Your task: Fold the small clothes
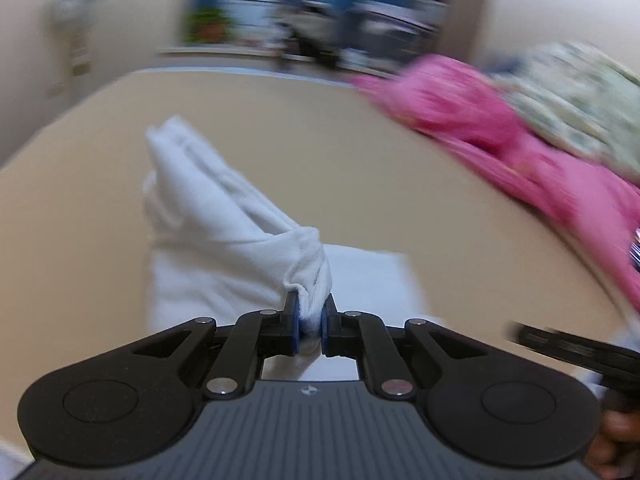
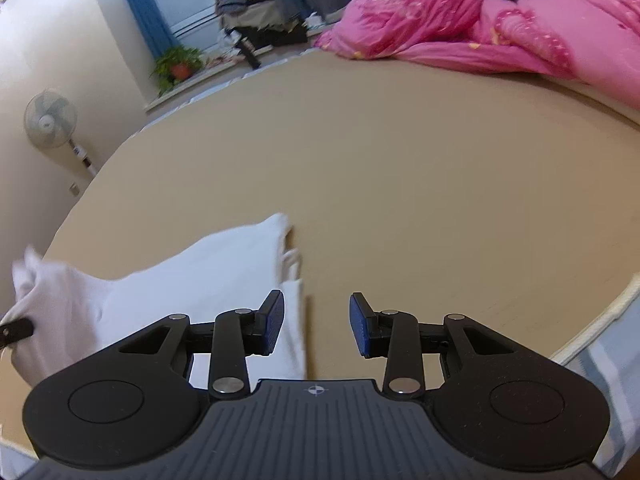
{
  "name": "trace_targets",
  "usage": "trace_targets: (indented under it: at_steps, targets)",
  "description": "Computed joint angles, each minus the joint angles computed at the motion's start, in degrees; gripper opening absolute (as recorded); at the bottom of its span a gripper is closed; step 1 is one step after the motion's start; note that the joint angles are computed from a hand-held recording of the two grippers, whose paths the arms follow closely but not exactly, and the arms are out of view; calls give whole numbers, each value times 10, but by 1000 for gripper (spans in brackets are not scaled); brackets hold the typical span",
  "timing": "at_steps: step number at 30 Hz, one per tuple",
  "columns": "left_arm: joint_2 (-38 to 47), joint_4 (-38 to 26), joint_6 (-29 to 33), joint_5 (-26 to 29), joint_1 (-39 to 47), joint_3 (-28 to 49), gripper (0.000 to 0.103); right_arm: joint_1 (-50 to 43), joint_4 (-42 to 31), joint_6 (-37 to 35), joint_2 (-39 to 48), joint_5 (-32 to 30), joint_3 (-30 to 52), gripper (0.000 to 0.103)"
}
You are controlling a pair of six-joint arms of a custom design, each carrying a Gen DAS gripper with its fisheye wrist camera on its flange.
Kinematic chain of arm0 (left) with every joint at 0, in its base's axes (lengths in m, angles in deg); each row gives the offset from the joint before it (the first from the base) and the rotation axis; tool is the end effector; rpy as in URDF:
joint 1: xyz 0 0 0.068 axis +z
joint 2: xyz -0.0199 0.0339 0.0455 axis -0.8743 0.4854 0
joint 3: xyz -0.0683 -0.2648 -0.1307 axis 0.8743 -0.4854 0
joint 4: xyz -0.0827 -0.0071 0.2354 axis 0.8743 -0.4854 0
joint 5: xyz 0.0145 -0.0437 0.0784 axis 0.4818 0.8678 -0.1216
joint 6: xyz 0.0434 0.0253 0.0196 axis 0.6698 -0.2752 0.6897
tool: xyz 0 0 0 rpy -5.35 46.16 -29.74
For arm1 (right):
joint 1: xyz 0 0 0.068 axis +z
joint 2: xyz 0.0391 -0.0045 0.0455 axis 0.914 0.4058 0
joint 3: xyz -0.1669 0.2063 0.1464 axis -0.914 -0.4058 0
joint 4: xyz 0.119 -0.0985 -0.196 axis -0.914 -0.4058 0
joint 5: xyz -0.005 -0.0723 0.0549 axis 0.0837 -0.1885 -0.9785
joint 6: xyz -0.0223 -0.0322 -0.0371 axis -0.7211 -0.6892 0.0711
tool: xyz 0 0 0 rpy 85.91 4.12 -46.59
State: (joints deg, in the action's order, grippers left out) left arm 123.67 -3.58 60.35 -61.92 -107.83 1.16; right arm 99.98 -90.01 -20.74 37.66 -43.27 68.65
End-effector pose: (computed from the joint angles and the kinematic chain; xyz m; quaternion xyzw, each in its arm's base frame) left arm 0.2535 -0.2564 0.2448 0.1173 0.9026 -0.1288 0.3937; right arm 0.1733 0.0973 0.2116 0.2401 0.8775 0.0928 0.4046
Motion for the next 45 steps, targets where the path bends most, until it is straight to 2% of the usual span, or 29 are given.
trace_targets:
  at_steps: [2, 3, 4, 5, 6, 7, 9, 11, 13, 16, 18, 19, 20, 22, 23, 25, 27, 29, 31, 33, 35, 37, 39, 45]
  targets:
    - [74, 1, -8, 31, -48, 61, 13, -16, 1, 3, -18, 3, -11, 38]
    - [109, 6, -15, 71, -56, 81, 22, -23, 0, 5, -27, 8, -16, 38]
    - [144, 5, -27, 126, -55, 104, 27, -29, 0, 8, -36, 12, -21, 38]
    - [175, -7, -39, 187, -50, 127, 29, -37, -1, 11, -46, 14, -26, 38]
    - [197, -27, -45, 220, -42, 155, 29, -44, 0, 13, -55, 14, -32, 38]
    - [199, -24, -48, 218, -39, 154, 29, -53, 3, 13, -64, 10, -38, 38]
    - [155, 35, -38, 190, -32, 89, 29, -73, 14, 10, -74, -14, -49, 38]
    - [105, 79, -18, 147, -15, 26, 29, -97, 41, -2, -70, -63, -59, 38]
    - [70, 90, -9, 107, 1, -12, 29, -124, 79, -27, -48, -137, -65, 39]
    - [81, 82, 10, 93, 34, -20, 29, -127, 132, -38, 18, -221, -59, 40]
    - [125, 38, 28, 111, 46, -5, 25, -119, 133, -46, 74, -251, -39, 40]
    - [152, 3, 39, 110, 42, 9, 23, -110, 115, -51, 105, -254, -22, 40]
    - [167, 1, 54, 102, 32, 5, 22, -103, 92, -57, 134, -254, -5, 40]
    - [161, 46, 84, 56, 2, -23, 22, -93, 52, -68, 175, -248, 21, 39]
    - [163, 35, 83, 48, -5, -14, 22, -91, 51, -73, 178, -246, 22, 37]
    - [170, 11, 61, 47, -10, 12, 22, -89, 60, -83, 171, -247, 17, 27]
    - [142, 16, 64, 66, 14, -29, 23, -86, 59, -86, 158, -236, 12, 27]
    - [132, 29, 63, 65, 19, -41, 24, -77, 59, -83, 136, -208, 4, 27]
    - [110, 34, 68, 62, 23, -71, 24, -50, 47, -70, 110, -150, -1, 28]
    - [100, 9, 73, 57, 26, -58, 26, -34, 29, -76, 99, -86, 9, 30]
    - [88, 3, 79, 54, 31, -63, 28, -33, 41, -78, 90, -59, 10, 32]
    - [79, 1, 80, 49, 34, -68, 31, -48, 78, -91, 85, -61, 5, 32]
    - [49, 13, 93, 47, 47, -105, 32, -64, 117, -111, 105, -69, 15, 33]
    - [58, 4, 72, 72, 75, -115, 33, -115, 199, -163, 208, -151, 71, 42]
